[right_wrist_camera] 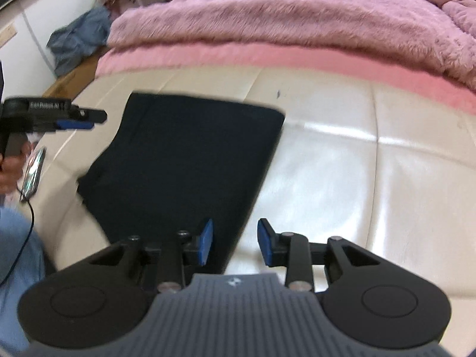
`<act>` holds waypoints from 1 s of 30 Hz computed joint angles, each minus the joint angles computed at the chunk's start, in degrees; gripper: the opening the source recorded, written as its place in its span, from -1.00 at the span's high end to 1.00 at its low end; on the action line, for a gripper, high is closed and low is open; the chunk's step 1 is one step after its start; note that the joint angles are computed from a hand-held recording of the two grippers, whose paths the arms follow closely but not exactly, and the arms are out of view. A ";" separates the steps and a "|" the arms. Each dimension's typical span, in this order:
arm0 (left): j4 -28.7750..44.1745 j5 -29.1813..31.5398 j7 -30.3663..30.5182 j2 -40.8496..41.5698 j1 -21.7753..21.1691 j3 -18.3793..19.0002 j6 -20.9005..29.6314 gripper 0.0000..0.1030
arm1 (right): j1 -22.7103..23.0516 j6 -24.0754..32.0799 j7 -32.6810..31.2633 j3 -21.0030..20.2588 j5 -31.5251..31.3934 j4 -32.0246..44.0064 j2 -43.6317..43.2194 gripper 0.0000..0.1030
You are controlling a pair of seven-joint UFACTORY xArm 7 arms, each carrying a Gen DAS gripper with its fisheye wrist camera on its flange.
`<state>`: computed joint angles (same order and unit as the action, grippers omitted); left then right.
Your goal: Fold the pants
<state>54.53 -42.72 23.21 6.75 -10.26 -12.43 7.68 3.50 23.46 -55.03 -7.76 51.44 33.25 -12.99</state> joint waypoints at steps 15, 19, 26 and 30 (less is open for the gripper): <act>9.20 21.24 -25.50 14.30 -0.87 3.46 -2.41 -0.26 | -3.29 -7.91 -8.86 9.35 12.98 22.18 24.10 0.67; 8.98 20.18 -23.58 14.27 5.92 -3.27 -2.08 -0.27 | -6.25 -7.95 -9.17 12.36 13.31 22.77 25.48 0.67; 6.66 6.46 -6.58 9.67 18.21 -15.46 1.77 -0.47 | -10.14 -0.84 -11.93 12.22 22.90 19.74 20.53 -0.28; 5.02 -5.44 2.35 8.09 22.34 -18.12 6.59 -0.48 | -10.56 5.83 -11.38 8.96 27.60 16.39 17.32 -0.28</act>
<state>59.55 -48.17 25.56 14.84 12.08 -30.55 14.27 -7.07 29.29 -66.41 1.20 79.05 49.64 4.33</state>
